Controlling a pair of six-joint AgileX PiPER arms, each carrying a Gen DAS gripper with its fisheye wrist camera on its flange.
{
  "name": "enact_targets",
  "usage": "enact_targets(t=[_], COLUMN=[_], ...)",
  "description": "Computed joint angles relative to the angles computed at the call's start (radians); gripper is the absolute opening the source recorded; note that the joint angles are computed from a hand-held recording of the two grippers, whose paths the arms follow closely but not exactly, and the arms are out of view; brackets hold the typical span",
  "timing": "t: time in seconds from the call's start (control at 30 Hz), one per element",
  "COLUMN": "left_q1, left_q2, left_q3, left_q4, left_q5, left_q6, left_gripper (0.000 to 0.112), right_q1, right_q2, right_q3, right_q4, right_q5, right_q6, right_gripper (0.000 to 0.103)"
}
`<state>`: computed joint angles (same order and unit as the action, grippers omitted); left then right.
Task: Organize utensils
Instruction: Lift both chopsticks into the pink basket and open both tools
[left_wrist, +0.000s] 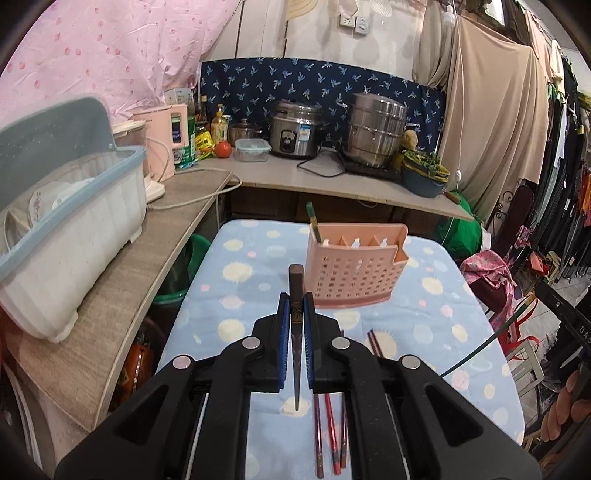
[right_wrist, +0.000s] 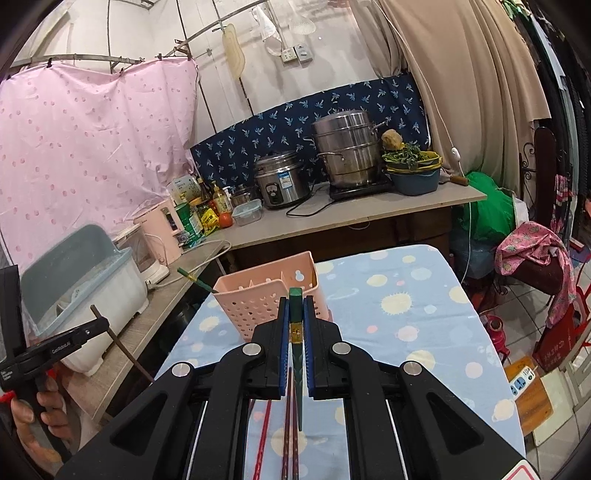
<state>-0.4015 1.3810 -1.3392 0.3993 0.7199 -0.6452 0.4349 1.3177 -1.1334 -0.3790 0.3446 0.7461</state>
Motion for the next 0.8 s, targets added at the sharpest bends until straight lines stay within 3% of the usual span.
enact_targets(t=[0.17,0.6,0.8], left_q1=[0.009,0.033,0.039], left_q2=[0.073,0.382,0.553], left_q3=[-0.18,-0.742,-0.95], left_q4=[-0.027,-0.009,0.03], left_q5=[0.02,0.037,0.064], left_q6=[0.073,0.105,0.095], left_gripper=[0.007,0.007,0.007], right_q1=[-0.023,-0.108,-0.107], right_q2=[0.089,0.399,0.559], right_q3=[-0.157,-0.639,-0.829], right_q4=[0.006,0.265,0.285], right_q5=[-0.005,-0.038,0.018], right_q6=[-0.023,-0.221,-0.229], right_gripper=[0.007,0.007,0.007])
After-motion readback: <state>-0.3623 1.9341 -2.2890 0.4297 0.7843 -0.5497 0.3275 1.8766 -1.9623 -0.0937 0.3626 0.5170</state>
